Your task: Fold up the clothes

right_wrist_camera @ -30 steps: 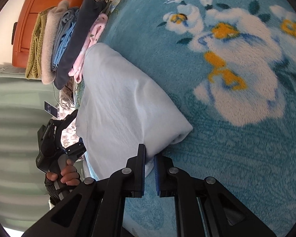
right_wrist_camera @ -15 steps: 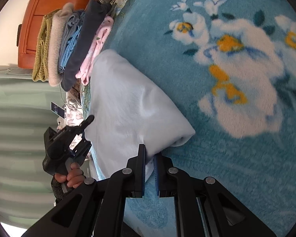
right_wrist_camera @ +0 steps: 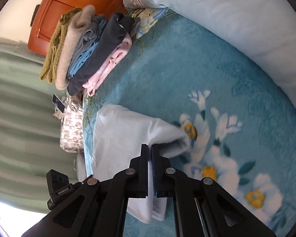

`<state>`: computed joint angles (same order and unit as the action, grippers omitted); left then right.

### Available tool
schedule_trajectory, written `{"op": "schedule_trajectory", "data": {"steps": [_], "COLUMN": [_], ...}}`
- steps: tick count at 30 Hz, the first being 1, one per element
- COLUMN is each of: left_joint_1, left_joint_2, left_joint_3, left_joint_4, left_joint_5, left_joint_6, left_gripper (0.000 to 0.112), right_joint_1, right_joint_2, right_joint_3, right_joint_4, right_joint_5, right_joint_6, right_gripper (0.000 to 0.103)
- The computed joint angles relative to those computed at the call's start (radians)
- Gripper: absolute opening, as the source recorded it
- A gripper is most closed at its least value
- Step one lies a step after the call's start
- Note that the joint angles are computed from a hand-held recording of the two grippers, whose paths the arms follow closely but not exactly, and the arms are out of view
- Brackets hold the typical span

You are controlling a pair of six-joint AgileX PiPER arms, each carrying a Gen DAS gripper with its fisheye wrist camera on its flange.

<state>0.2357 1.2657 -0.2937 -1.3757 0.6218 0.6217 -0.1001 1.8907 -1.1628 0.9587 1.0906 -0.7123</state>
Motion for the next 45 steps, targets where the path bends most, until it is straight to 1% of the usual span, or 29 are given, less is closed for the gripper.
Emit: {"op": "schedule_trajectory", "data": {"steps": [2,4,6,8,9,10,11,12,13,14,15,17,20,22,24,25,26,27,29,33,34,35,36,37,38,39,40,42,45], "left_joint_1": [0.057,0.094,0.131,0.121,0.108,0.097,0.089,0.083,0.085,0.086,0.085,0.077,0.073,0.067,0.061,0.058,0.054,0.05,0.043,0.052,0.052,0.053,0.053,0.049,0.046,0.041,0.037,0.025,0.01], "left_joint_2": [0.01,-0.007,-0.023,-0.02,-0.01,0.003,0.028,0.054,0.09,0.127,0.172,0.232,0.347,0.393,0.421,0.434,0.452,0.468,0.481,0.488,0.487,0.486,0.485,0.479,0.473,0.464,0.453,0.417,0.359], "left_joint_3": [0.013,0.007,-0.002,-0.042,-0.069,-0.095,-0.121,-0.146,-0.172,-0.2,-0.232,-0.276,-0.338,-0.366,-0.391,-0.405,-0.418,-0.429,-0.436,-0.43,-0.427,-0.424,-0.421,-0.413,-0.404,-0.39,-0.374,-0.333,-0.259], "left_joint_4": [-0.005,0.02,0.044,0.094,0.123,0.15,0.155,0.159,0.156,0.157,0.166,0.183,0.149,0.121,0.109,0.109,0.103,0.097,0.089,0.069,0.069,0.069,0.069,0.069,0.066,0.052,0.038,0.01,-0.041], "left_joint_5": [0.032,0.055,0.078,0.065,0.051,0.04,0.03,0.024,0.031,0.039,0.048,0.045,0.088,0.113,0.134,0.147,0.165,0.181,0.191,0.215,0.214,0.213,0.211,0.2,0.191,0.185,0.18,0.167,0.166], "left_joint_6": [0.032,0.042,0.052,0.023,0.002,-0.016,-0.008,0.001,0.018,0.031,0.037,0.029,0.073,0.11,0.12,0.112,0.12,0.127,0.137,0.152,0.149,0.145,0.141,0.134,0.129,0.129,0.13,0.131,0.149], "left_gripper": [0.004,0.005,0.006,0.013,0.028,0.048,0.054,0.06,0.061,0.064,0.066,0.067,0.068,0.069,0.07,0.07,0.07,0.07,0.07,0.069,0.063,0.058,0.048,0.039,0.034,0.025,0.021,0.019,0.017], "right_joint_1": [0.006,0.002,-0.005,-0.016,-0.017,-0.02,-0.023,-0.026,-0.029,-0.036,-0.044,-0.052,-0.049,-0.041,-0.041,-0.039,-0.032,-0.017,0.014,0.049,0.056,0.057,0.058,0.059,0.06,0.061,0.062,0.065,0.064], "right_joint_2": [0.015,0.01,0.002,-0.009,-0.019,-0.029,-0.039,-0.05,-0.06,-0.063,-0.066,-0.069,-0.058,-0.049,-0.054,-0.043,-0.031,-0.029,-0.03,-0.012,-0.013,-0.013,-0.012,-0.012,-0.012,-0.012,-0.013,-0.02,-0.027], "right_joint_3": [-0.01,0.013,0.038,0.063,0.074,0.093,0.113,0.132,0.151,0.18,0.209,0.273,0.358,0.4,0.438,0.442,0.442,0.441,0.443,0.44,0.437,0.434,0.431,0.428,0.415,0.401,0.383,0.339,0.248], "right_joint_4": [-0.02,-0.011,-0.004,0.001,-0.007,-0.005,-0.002,0.0,0.003,0.027,0.052,0.104,0.195,0.261,0.341,0.363,0.379,0.387,0.409,0.462,0.469,0.474,0.478,0.482,0.465,0.446,0.418,0.365,0.261], "right_joint_5": [-0.007,-0.02,-0.03,-0.036,-0.045,-0.055,-0.065,-0.074,-0.084,-0.086,-0.087,-0.095,-0.106,-0.117,-0.125,-0.113,-0.101,-0.106,-0.121,-0.113,-0.121,-0.122,-0.124,-0.125,-0.129,-0.132,-0.129,-0.12,-0.101], "right_joint_6": [0.005,-0.012,-0.024,-0.03,-0.031,-0.035,-0.039,-0.043,-0.048,-0.065,-0.084,-0.126,-0.187,-0.217,-0.26,-0.267,-0.272,-0.272,-0.28,-0.302,-0.302,-0.299,-0.295,-0.292,-0.267,-0.242,-0.216,-0.18,-0.116], "right_gripper": [0.003,0.003,0.006,0.006,0.006,0.006,0.006,0.015,0.021,0.035,0.043,0.043,0.047,0.048,0.048,0.048,0.048,0.048,0.048,0.048,0.046,0.039,0.031,0.026,0.017,0.015,0.014,0.012,0.012]}}
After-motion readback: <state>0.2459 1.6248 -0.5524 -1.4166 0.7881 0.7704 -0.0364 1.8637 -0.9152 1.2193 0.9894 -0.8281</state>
